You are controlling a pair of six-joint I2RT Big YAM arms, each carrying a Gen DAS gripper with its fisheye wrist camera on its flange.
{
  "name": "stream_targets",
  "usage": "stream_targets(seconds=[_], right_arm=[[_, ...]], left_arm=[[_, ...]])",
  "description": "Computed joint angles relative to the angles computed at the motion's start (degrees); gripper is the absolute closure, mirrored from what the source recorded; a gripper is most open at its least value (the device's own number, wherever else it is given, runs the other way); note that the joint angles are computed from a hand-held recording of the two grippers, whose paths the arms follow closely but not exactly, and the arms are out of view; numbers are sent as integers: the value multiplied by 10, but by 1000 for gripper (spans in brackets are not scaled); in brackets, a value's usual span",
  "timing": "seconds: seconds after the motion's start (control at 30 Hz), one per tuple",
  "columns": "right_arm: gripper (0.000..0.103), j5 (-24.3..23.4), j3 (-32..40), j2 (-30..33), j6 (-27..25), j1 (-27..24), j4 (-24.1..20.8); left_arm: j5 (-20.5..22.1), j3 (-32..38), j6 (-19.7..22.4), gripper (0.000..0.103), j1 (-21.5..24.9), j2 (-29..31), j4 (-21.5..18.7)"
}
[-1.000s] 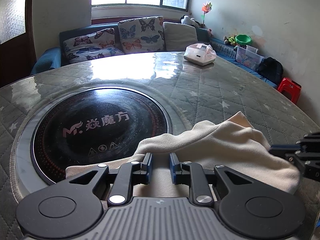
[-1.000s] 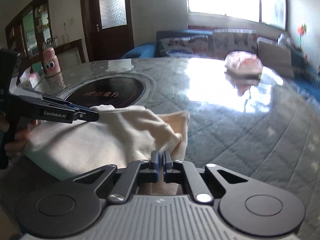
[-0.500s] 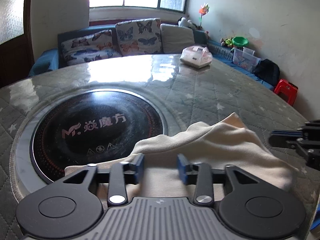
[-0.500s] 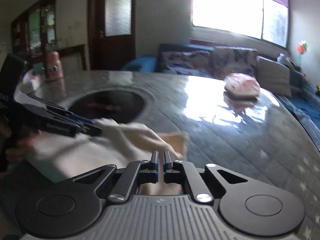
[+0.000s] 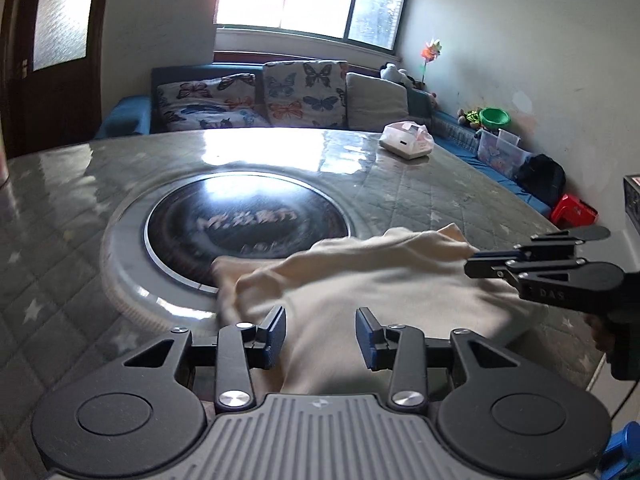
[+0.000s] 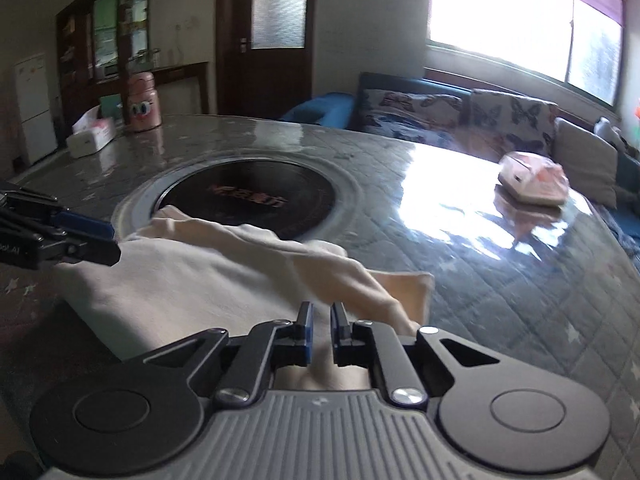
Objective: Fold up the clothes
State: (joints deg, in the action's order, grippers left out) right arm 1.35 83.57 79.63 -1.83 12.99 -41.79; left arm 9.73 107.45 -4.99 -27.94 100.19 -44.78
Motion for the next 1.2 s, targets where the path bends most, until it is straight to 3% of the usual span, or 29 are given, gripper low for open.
stream_targets(seconds=[0.13, 0.4, 0.67, 0.73, 0.8, 0.97, 1.13, 1.2], right_arm=[[88, 1, 9, 12, -6, 12, -5], [87, -23, 30, 10, -38, 45, -14], [82, -39, 48, 32, -76, 84, -33], [78, -40, 51, 31, -86, 90, -36], [67, -41, 54, 29, -97, 96, -36], [60, -40, 59, 31, -120, 115, -37], [62, -49, 52, 31, -111, 129, -26], [62, -58, 47, 34, -107, 133, -19]], left_arm=[[-4, -1, -18, 65, 4, 5, -26], [-12, -31, -43, 65, 8, -19, 9], [-20, -42, -76, 63, 20, -25, 5], [-29, -44, -76, 56, 22, -31, 8], [-33, -41, -80, 48, 27, -34, 4], [-42, -16, -98, 33, 31, -25, -32], [-64, -9, -113, 27, 27, -21, -50], [-78, -8, -122, 21, 27, -20, -56]])
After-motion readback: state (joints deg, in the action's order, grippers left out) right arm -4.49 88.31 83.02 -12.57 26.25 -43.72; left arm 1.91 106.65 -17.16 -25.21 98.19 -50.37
